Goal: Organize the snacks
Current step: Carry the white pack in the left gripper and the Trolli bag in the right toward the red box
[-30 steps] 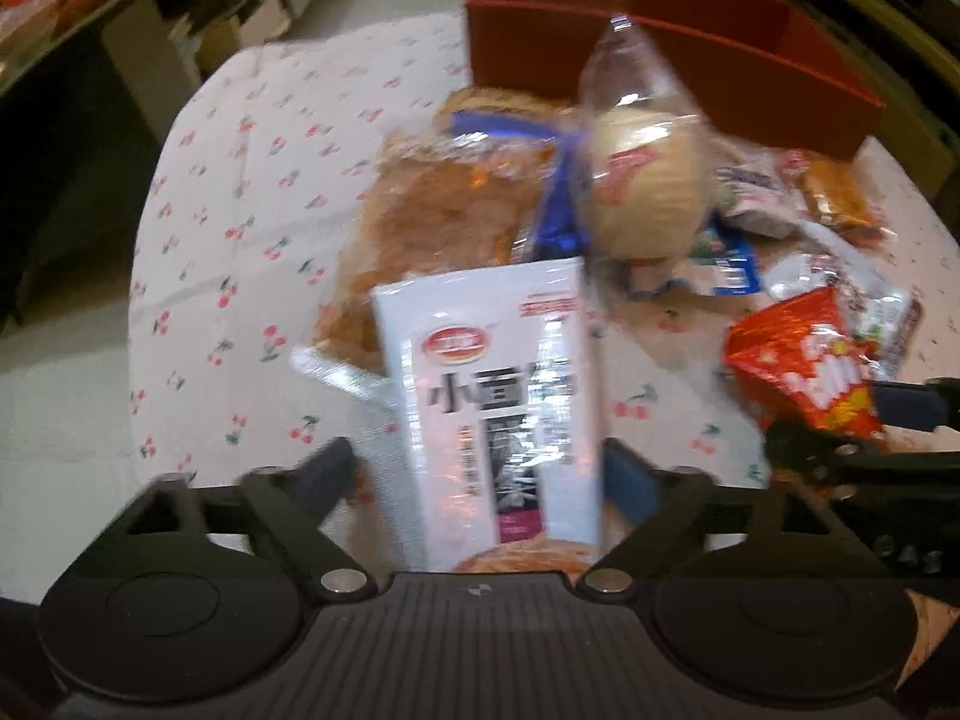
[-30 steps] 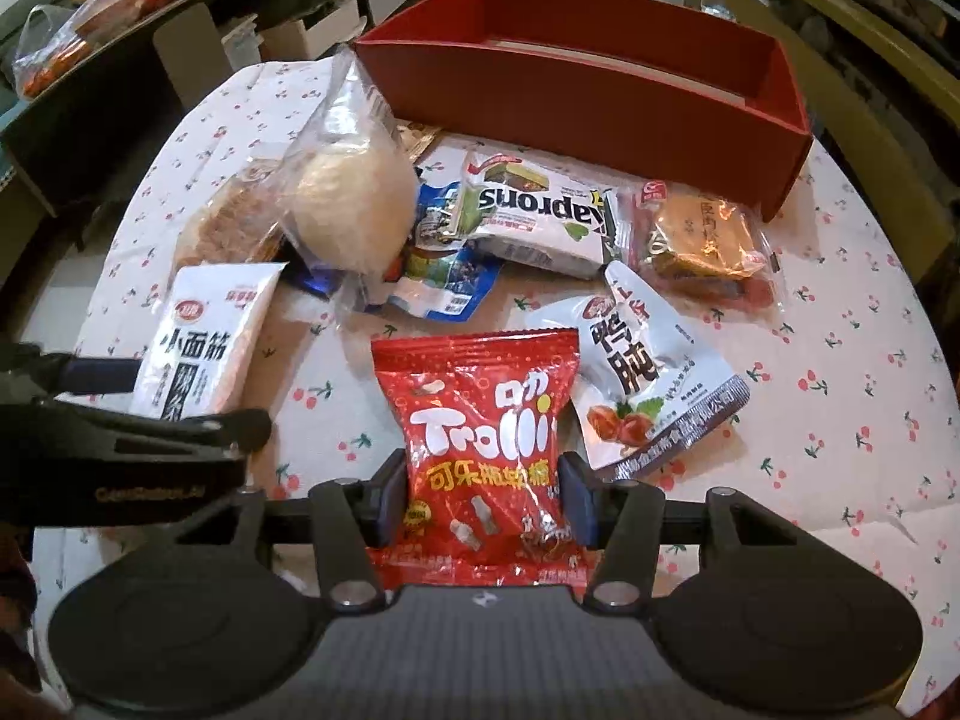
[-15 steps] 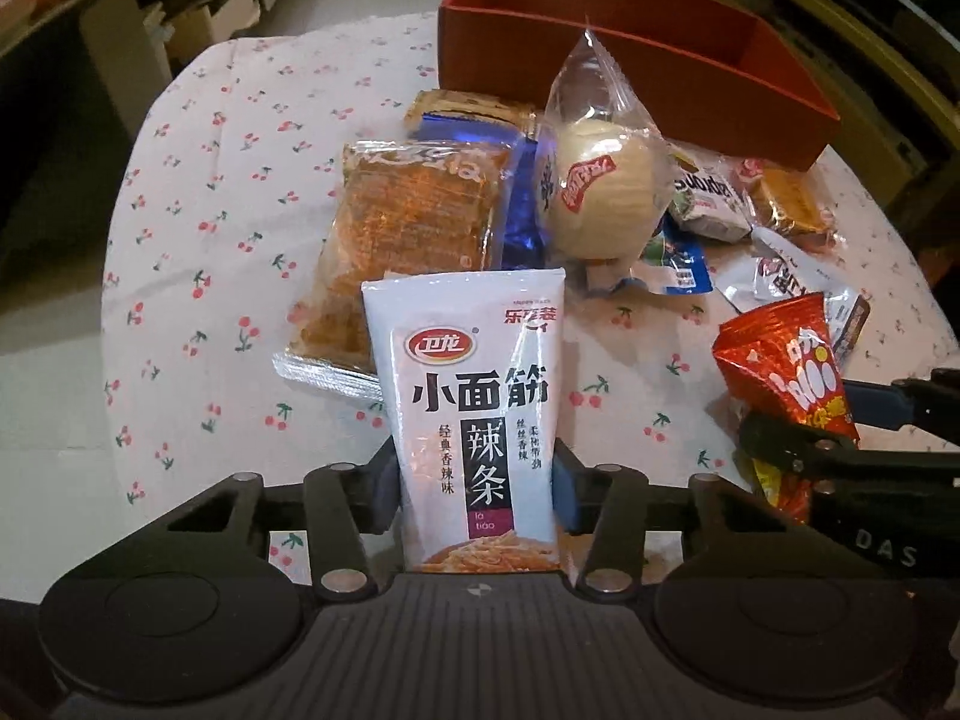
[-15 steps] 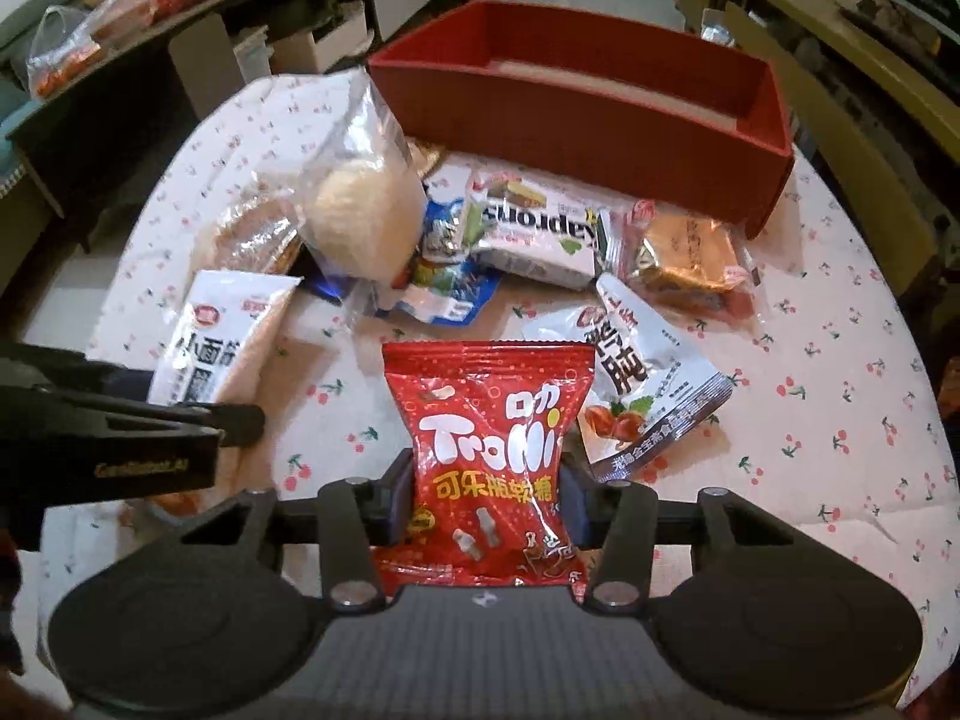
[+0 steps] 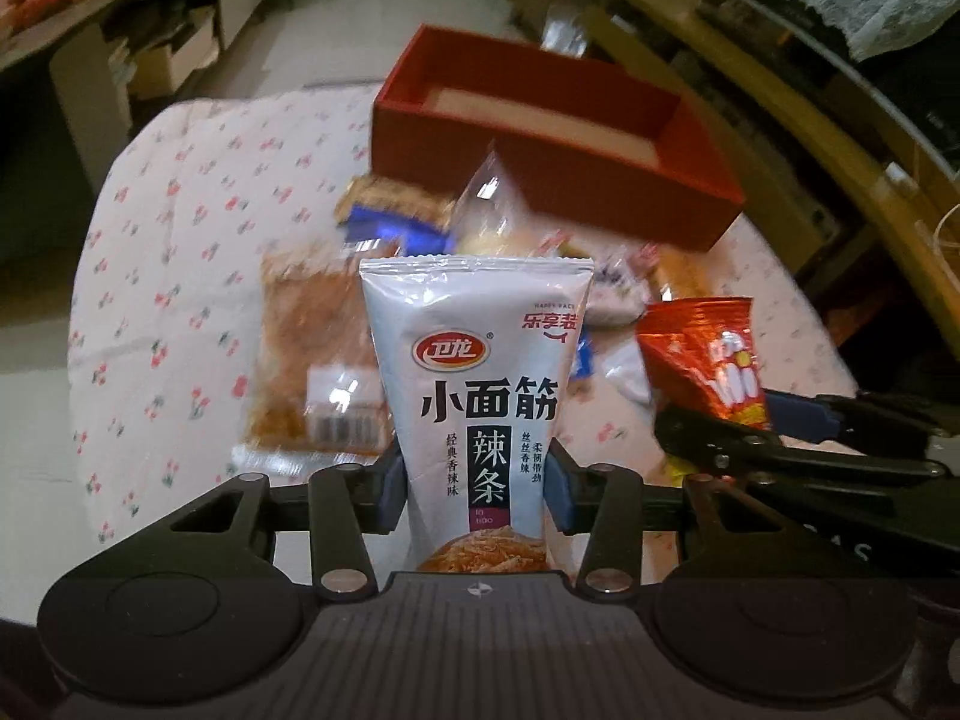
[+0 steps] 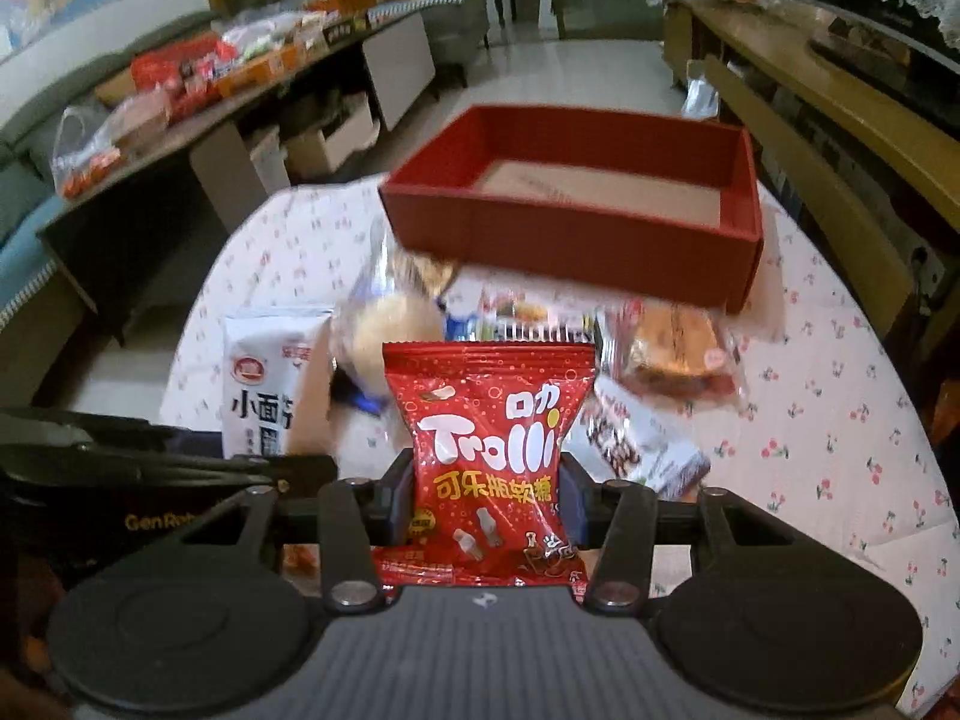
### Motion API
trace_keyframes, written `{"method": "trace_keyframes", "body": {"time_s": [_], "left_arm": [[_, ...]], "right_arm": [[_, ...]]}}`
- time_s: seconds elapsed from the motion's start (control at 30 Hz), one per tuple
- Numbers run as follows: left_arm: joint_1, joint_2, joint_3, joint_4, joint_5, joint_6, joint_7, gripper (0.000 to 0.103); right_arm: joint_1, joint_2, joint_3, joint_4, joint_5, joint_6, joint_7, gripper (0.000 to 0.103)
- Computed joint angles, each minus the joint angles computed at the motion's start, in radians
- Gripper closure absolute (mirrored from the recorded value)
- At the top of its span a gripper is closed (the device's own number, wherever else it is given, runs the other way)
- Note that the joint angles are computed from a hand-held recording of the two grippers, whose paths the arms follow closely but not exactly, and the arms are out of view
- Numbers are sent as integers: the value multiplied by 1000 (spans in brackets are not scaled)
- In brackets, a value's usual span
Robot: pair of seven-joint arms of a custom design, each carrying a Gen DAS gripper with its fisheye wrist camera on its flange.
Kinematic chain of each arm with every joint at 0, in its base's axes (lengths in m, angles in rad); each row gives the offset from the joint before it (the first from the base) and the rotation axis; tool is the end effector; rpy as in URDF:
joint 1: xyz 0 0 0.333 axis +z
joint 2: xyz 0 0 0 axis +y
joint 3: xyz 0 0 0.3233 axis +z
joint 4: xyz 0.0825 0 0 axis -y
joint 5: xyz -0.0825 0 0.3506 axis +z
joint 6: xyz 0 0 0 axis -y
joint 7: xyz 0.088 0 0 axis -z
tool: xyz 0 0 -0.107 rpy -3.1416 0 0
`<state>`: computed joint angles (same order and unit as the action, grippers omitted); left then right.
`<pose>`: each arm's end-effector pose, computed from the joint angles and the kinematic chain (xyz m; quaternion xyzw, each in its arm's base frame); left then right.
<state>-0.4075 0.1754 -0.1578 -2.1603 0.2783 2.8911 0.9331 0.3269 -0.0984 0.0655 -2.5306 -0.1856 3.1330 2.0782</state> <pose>0.4806 -0.3199 0.4092 -0.6197 0.7332 -0.2590 0.1064 0.4339 0.1975 0.4243 -0.6876 0.6398 -0.1460 0.3107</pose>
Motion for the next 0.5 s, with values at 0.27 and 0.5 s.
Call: {"method": "trace_keyframes", "body": {"time_s": [0.27, 0.5], "left_arm": [[-19, 55, 24, 114, 17, 17, 21, 52], [-62, 144, 74, 282, 50, 12, 29, 55]], "right_arm": [[-90, 13, 33, 56, -95, 28, 107, 33], [-112, 77, -6, 170, -132, 37, 138, 33]]}}
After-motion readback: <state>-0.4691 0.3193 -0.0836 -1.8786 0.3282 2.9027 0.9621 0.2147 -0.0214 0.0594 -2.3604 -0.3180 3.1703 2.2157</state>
